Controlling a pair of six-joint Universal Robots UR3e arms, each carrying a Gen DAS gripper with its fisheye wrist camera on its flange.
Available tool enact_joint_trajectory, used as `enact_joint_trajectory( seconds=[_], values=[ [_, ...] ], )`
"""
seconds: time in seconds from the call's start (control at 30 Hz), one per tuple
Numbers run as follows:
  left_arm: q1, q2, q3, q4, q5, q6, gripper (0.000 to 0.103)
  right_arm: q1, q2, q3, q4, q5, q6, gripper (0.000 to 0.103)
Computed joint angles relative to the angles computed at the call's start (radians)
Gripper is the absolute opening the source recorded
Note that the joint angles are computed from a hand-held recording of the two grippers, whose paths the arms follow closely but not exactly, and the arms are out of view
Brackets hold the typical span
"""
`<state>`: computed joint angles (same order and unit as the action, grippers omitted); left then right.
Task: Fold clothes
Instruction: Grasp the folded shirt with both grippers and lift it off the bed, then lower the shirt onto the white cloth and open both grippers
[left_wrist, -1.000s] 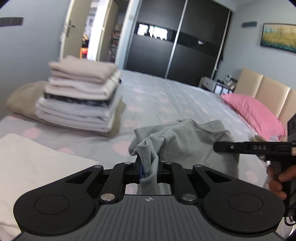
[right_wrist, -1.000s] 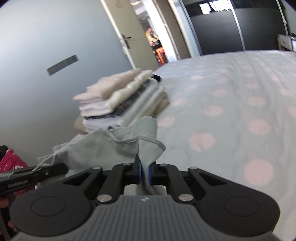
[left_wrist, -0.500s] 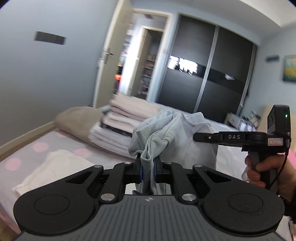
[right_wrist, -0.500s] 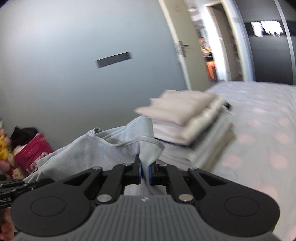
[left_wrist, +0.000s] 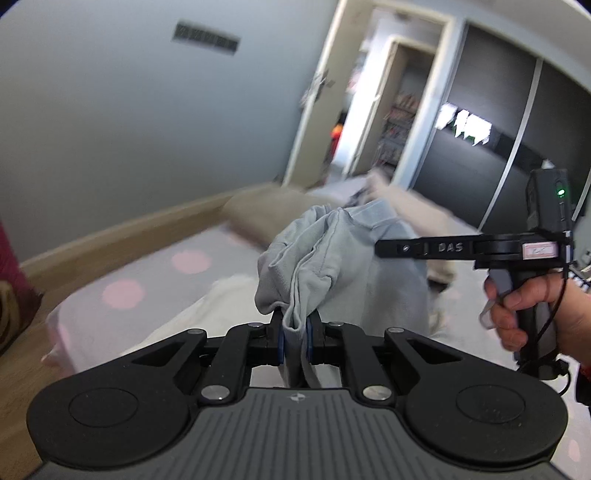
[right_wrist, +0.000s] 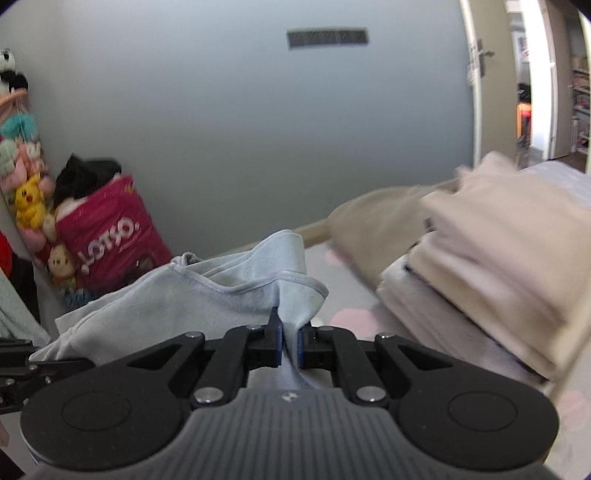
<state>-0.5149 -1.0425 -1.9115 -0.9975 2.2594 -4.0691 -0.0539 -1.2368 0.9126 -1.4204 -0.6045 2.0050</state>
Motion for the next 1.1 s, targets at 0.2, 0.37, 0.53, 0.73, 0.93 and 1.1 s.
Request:
enact_joint_trajectory(
  seconds=[0.2,0.37,0.53,0.73,0.93,1.1],
  values=[
    [0.517,0.221,-0.134,-0.063,-0.413,0.324,0.009,0.169,0.172,-0.077,-0.214,-0.134,0.172,0.008],
    [0.725,0.223,-0.187,-0.091,-0.553,0.491,0.009,0.251,0.312,-0.177,-0.286,-0.216,0.249,0.008],
    [0.817,0.281,-0.262,-0.126,-0.623,0.548,0.009,0.296,0.424,-0.272,-0.291,-0.266,0.282,0.008],
    [0.902,0.307,-0.348,-0.119,-0.664,0.64,0.009,0.331,0.493,-0.302,-0.337,-0.314,0.321,0.01],
    [0.889,0.267,-0.34,-0.121,-0.644,0.63,0.014,0.353,0.542,-0.364,-0.336,-0.349,0.383,0.021],
    [0.742,0.185,-0.249,-0.114,-0.49,0.542,0.025,0.295,0.455,-0.298,-0.352,-0.31,0.364,0.037]
  ],
)
